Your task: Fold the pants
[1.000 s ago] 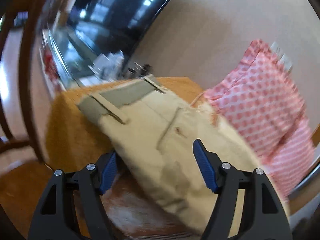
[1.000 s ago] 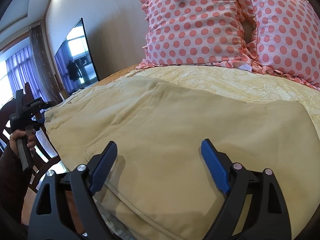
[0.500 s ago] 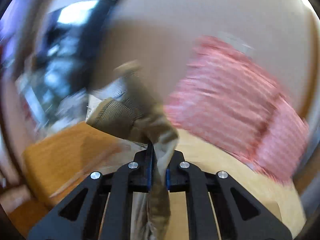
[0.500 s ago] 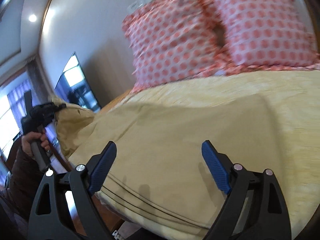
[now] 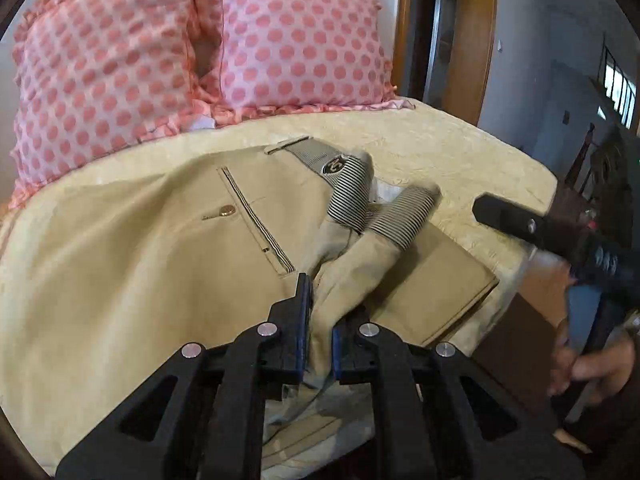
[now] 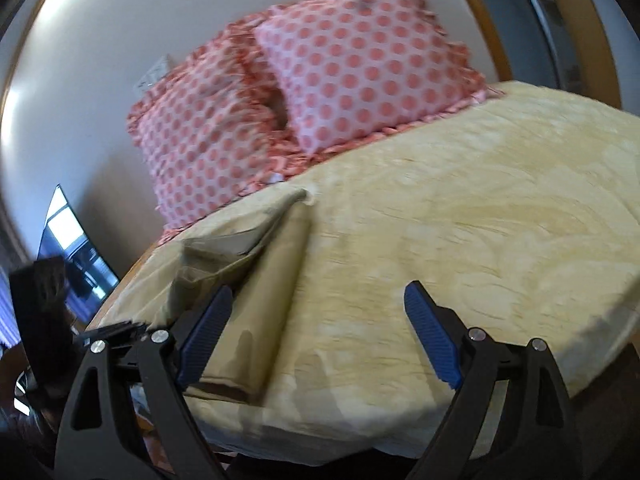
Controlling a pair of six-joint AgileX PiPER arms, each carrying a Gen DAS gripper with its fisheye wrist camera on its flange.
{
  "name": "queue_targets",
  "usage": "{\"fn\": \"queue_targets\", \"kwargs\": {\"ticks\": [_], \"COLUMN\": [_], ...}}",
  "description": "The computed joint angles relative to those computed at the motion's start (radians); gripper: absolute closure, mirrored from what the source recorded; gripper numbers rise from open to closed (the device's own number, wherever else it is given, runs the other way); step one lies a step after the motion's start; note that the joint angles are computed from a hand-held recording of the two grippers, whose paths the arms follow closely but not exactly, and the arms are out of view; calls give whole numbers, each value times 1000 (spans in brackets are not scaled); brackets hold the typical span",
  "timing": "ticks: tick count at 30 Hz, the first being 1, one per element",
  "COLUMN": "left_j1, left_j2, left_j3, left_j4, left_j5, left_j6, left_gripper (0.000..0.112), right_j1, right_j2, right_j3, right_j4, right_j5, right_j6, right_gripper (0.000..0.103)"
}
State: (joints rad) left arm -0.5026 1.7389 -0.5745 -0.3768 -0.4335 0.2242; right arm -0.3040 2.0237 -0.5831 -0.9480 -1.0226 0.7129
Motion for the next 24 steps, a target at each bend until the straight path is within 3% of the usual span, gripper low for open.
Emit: {"fn": "queue_targets", "kwargs": {"ticks": [4,6,8,10,13,16,18,19,20,22,24], "left_j1": [5,-45,-87,-84,-131,-83,-25,17,54,137,212], "left_j2": [-86,-121,-114,-59,-4,-67,-149,-212,-251,-319,-312], "left_j3": [39,59,61,46,93,130,182,234,266,304,294], "left_j4": [64,-10,-51,-3,-29,113,267,314,321,253,168], "left_j5": [-5,-29,-26,-16,-155,-125,-106,-136,-165,-172,-141], "left_j6": [-55,-6,14,-47,-46,-164,-299,-346,-356,-314,-247], "left_gripper": [105,105,105,105,104,101,84,56,37,36,35], "right_j1": [1,12,21,33,57,89,119,142,170,220,277], "right_j2": [8,1,-11,-22,-42,-71,-85,-88,-85,-75,-44], "right_j3": [-26,-30,-29,-35,-54,-87,-130,-159,-195,-239,-301], "right_j4": [1,6,10,17,9,-47,-127,-168,-215,-264,-324], "right_j5": [3,1,-2,0,17,18,5,11,25,61,126], "right_j6": [18,18,14,17,41,91,151,183,221,260,328], "right_gripper": [16,16,15,14,14,14,13,12,12,12,12]}}
